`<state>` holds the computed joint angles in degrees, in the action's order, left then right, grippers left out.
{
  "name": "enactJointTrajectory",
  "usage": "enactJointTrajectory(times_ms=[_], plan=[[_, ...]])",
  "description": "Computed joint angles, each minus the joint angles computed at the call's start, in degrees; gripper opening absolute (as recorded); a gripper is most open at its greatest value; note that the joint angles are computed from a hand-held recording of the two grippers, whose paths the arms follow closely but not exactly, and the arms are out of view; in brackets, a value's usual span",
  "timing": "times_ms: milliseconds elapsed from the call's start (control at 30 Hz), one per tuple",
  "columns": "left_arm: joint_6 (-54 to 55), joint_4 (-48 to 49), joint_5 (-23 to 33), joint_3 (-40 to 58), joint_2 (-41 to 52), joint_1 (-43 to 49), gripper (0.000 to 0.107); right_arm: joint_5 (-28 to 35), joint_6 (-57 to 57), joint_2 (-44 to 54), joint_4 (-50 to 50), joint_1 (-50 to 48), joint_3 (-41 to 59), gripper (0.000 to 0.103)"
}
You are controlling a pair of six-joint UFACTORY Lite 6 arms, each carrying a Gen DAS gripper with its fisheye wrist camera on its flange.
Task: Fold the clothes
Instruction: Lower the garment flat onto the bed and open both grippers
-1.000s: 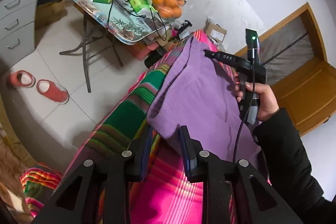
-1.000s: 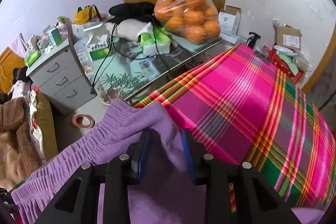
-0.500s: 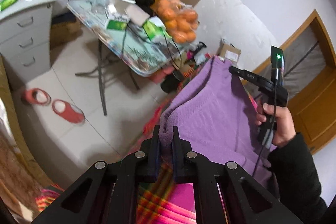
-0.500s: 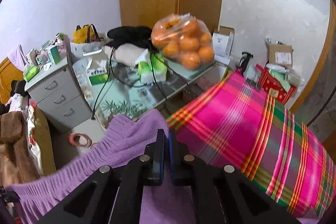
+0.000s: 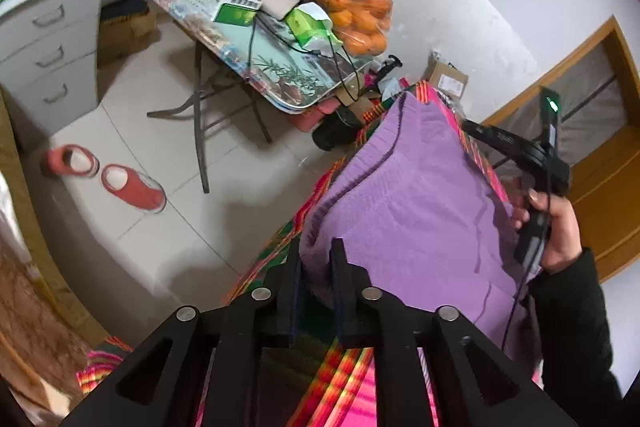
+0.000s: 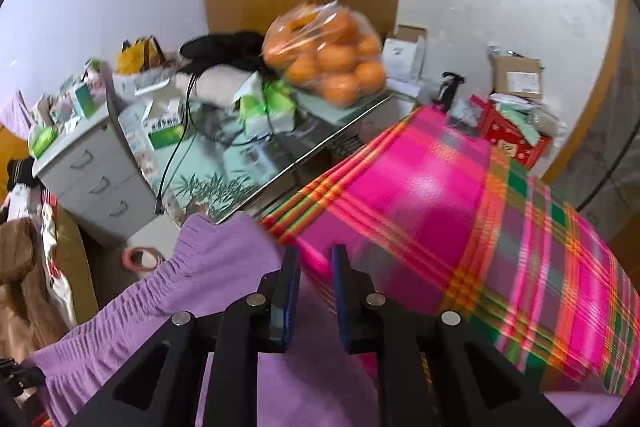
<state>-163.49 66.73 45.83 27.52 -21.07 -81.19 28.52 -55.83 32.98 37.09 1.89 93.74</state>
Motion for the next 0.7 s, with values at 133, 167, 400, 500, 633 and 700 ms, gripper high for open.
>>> enactJointTrajectory(times_ms=[133,167,400,500,633,700], plan=[[-2.16,-4.62,9.05,0.11,-1.46,-7.69,0.014,5.88,-11.95,-10.18,9.07,-6.95,-9.98,0.016],[-2.46,-5.50,11.31,0.82,-1.36,-9.24,0.014,7.85,-14.16,-12.40,10.50,-8.90,-11.86,0.016],[3.95,-3.20,13.42,12.05,8.31,-10.44,0.014,26.05,-34.76,-33.50,21.31,-31.24,-33.12,0.016],[6.41,-0.52,9.24,16.91,14.30,-7.65,0.014,35.74,-41.61,-39.38,20.78,-45.02,-39.73,0.016],[7.47,0.82,3.67,21.14,21.02,-3.85,0.014,46.75,-51.97,-41.27,17.83,-65.18,-43.63,0.017],[8.80,-0.44,2.84,22.95,23.79,-2.65,0.014,48.97,-56.60,-39.02,15.77,-74.05,-43.26,0.017]])
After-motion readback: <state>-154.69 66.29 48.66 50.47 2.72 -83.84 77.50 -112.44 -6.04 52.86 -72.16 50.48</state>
